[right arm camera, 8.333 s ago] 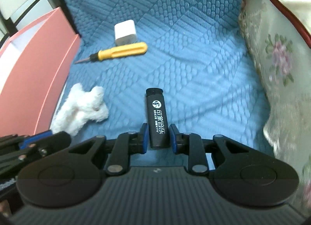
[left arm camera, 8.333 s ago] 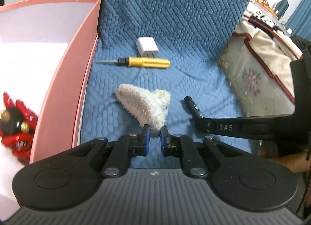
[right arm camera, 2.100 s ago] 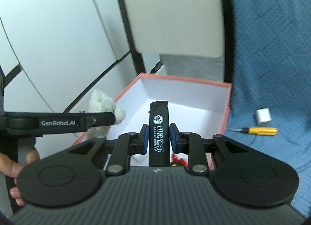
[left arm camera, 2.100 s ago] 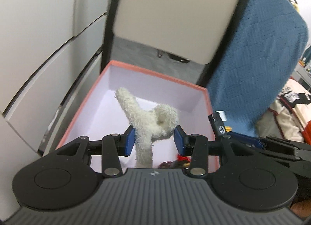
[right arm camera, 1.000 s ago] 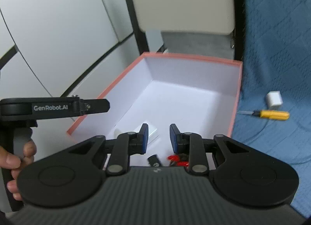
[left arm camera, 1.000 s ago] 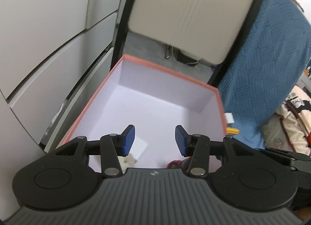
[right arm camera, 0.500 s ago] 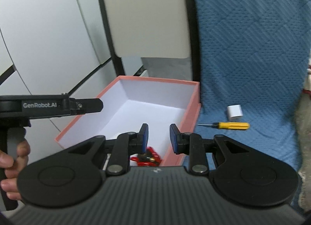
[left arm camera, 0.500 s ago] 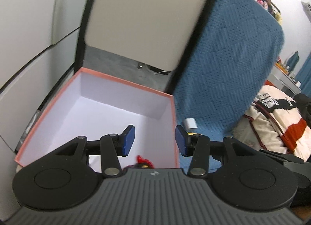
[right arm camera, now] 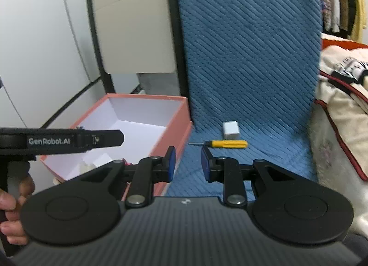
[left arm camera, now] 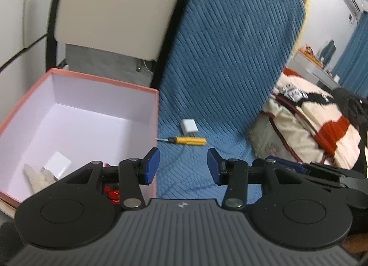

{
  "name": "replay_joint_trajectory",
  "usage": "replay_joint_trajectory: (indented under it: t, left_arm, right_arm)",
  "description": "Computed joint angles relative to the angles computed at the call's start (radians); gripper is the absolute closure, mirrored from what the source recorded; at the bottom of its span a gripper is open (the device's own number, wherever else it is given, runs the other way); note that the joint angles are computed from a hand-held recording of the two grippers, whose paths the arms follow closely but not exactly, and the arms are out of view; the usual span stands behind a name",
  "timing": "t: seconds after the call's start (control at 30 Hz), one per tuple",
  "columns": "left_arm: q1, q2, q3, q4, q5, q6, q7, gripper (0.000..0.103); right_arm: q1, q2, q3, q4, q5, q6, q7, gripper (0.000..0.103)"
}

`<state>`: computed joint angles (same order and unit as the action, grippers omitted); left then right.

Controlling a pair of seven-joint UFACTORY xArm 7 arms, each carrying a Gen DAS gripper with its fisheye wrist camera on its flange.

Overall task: Organize rigid objects
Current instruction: 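Withdraw both tools from the box back toward the chair seat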

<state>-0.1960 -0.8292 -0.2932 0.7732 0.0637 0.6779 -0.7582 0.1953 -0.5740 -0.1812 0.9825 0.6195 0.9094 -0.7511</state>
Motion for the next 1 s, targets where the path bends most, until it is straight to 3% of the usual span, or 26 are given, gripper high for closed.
replay_joint_trajectory:
  t: [0.67, 1.0]
  left_arm:
    - [0.0, 0.12, -0.128, -0.028, 0.109, -0.112, -0.166, 0.051]
    - [-0.01, 0.198, -0.143, -0.025, 0.16, -0.159, -0.241, 0.051]
  right_arm:
    - [-0.061, -0.023, -0.09, -0.14, 0.041, -0.113, -0.175, 0.074]
    - [-0.084, 0.04, -0.11, -0.095, 0.081, -0.077, -0.183, 0.074]
